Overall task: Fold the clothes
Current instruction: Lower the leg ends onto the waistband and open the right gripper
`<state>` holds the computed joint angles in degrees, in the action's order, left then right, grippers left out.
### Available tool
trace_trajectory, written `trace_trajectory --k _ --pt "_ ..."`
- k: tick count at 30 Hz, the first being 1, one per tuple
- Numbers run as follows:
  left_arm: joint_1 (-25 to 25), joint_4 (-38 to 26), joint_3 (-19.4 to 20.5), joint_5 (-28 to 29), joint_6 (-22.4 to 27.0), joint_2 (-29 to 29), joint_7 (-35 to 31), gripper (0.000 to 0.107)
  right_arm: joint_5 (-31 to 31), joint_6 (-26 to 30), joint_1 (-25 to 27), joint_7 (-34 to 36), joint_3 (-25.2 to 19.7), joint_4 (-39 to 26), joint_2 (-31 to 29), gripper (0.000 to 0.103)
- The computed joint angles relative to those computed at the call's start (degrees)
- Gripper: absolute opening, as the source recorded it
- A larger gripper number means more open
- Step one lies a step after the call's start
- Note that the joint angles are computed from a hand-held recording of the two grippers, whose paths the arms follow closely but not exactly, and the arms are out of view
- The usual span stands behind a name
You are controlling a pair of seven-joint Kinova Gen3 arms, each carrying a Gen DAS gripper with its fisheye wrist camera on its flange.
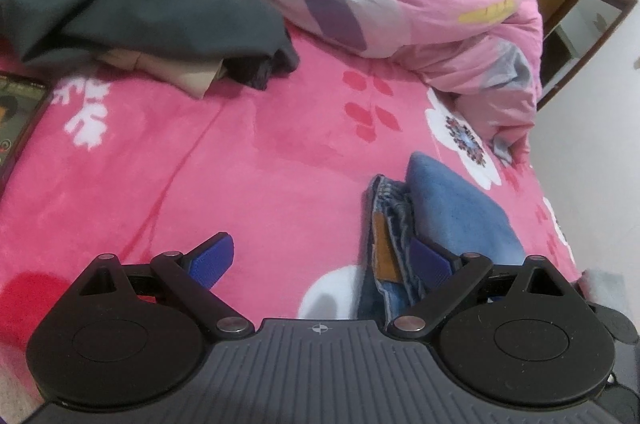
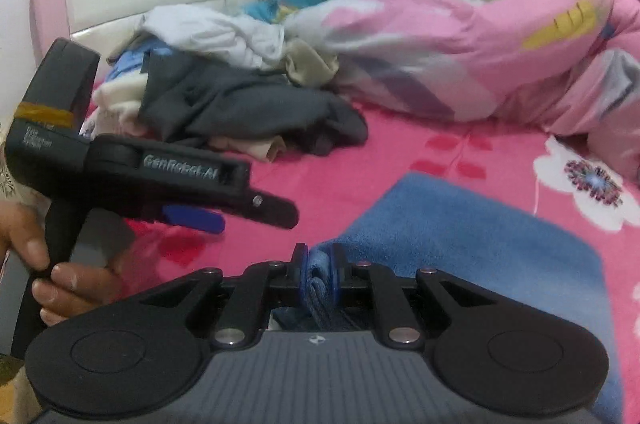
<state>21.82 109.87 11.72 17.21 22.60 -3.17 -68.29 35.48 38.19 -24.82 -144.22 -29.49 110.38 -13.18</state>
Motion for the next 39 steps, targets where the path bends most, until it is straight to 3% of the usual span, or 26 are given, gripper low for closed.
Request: trace_trajectory --k 2,7,11,13,15,20,22,26,28,30,33,36,39 --pt "0.1 0.1 -0.3 0.6 -0.7 0.1 -1.3 0.096 3.8 1.3 1.2 -2.7 -2.8 -0.4 -0.5 0.013" --pt "0.3 -2.5 0.7 -2.6 -1.3 2.0 -1.2 0.096 5.4 -3.1 -1.1 -8.4 -0.3 3.0 1.3 0.014" --pt "1.5 -6.6 1.7 -8.7 -0.7 4.7 -0.6 0.097 14.5 -3.8 4.4 -17.2 -8.9 6.2 1.1 0.017" --pt "1.6 -9.3 3.0 -11.2 0.2 6.7 -0.2 0.097 18.2 -4.4 3.5 -21.5 -8.9 7.8 0.7 0.018" --pt "5.8 -12.3 0.5 -15.9 1.6 9.1 2.7 0.097 21.5 -6.4 1.1 -25.5 -6.4 9.7 0.0 0.021" --pt "17.1 -17.6 -7.3 -27.6 7.2 13.5 9.3 0.097 26.5 -12.0 2.1 -31.6 -5.7 13.6 -3.7 0.035" --pt "16.2 -17.3 -5.7 -30.0 7.2 13.6 11.7 0.097 24.7 -13.8 2.4 -30.3 -4.9 14.5 -5.7 0.035" --pt "9.6 -16.9 2.1 -33.2 7.7 13.4 14.2 0.097 17.4 -18.3 1.9 -27.5 0.3 17.4 -12.6 0.034" --pt "10.5 -17.4 1.9 -36.9 8.6 13.3 18.0 0.096 15.7 -18.6 -0.4 -28.1 3.7 18.7 -15.7 0.033" --pt "15.1 -17.7 -2.1 -41.5 9.5 12.4 22.3 0.096 12.6 -15.3 -1.5 -26.8 5.3 19.0 -19.9 0.033" --pt "19.7 -17.1 -5.8 -47.2 8.4 9.9 27.7 0.096 6.5 -8.3 2.8 -20.1 4.4 18.0 -26.1 0.033" --pt "17.4 -18.9 -0.7 -47.6 8.2 9.8 25.3 0.096 2.9 -1.3 8.3 -13.1 3.8 15.9 -30.3 0.033" --pt "20.3 -23.8 1.1 -50.2 14.0 13.2 22.2 0.095 1.1 3.8 9.6 -9.7 6.1 13.0 -31.2 0.032"
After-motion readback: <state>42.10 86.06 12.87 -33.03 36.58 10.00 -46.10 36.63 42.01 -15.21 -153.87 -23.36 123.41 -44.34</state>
